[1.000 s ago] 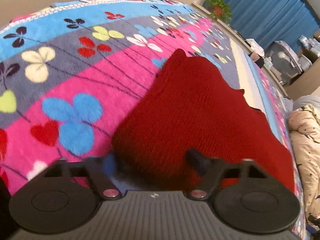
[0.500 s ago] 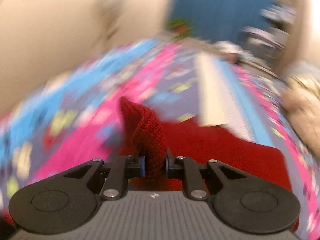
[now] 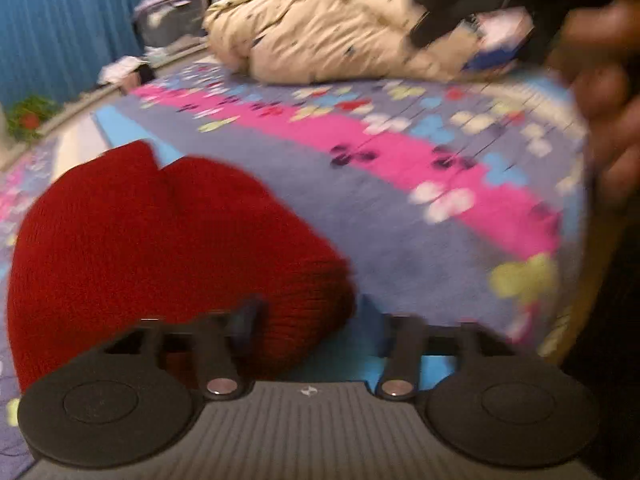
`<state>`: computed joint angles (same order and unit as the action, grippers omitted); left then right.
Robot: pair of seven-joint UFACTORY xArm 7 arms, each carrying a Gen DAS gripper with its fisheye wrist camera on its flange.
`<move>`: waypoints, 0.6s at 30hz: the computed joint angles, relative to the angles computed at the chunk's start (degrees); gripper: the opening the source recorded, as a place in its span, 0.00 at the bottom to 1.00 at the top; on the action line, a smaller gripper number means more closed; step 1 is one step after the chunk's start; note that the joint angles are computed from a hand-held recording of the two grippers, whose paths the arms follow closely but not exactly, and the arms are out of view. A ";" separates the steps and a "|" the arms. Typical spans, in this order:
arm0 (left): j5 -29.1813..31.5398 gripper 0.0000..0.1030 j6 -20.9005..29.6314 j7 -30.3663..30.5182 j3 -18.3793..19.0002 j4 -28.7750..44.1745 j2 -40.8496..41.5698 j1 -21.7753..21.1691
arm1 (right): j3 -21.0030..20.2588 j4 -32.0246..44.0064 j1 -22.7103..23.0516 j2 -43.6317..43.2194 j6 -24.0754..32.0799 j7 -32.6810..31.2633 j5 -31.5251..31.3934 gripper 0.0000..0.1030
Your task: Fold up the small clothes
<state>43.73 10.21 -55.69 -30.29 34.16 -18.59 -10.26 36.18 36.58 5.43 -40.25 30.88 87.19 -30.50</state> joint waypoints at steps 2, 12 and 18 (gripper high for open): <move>-5.63 0.73 -6.37 4.61 7.62 -4.54 -4.92 -5.43 | -3.11 -1.02 2.90 2.45 -5.85 -2.63 1.34 0.57; -18.22 0.33 1.17 5.14 15.94 -19.12 -25.75 -1.81 | -16.95 7.07 23.69 25.35 -18.81 -31.19 18.79 0.65; -22.83 0.36 2.46 9.52 15.31 -19.98 -22.93 -1.54 | -17.71 13.26 29.04 31.79 -11.31 -46.06 25.18 0.29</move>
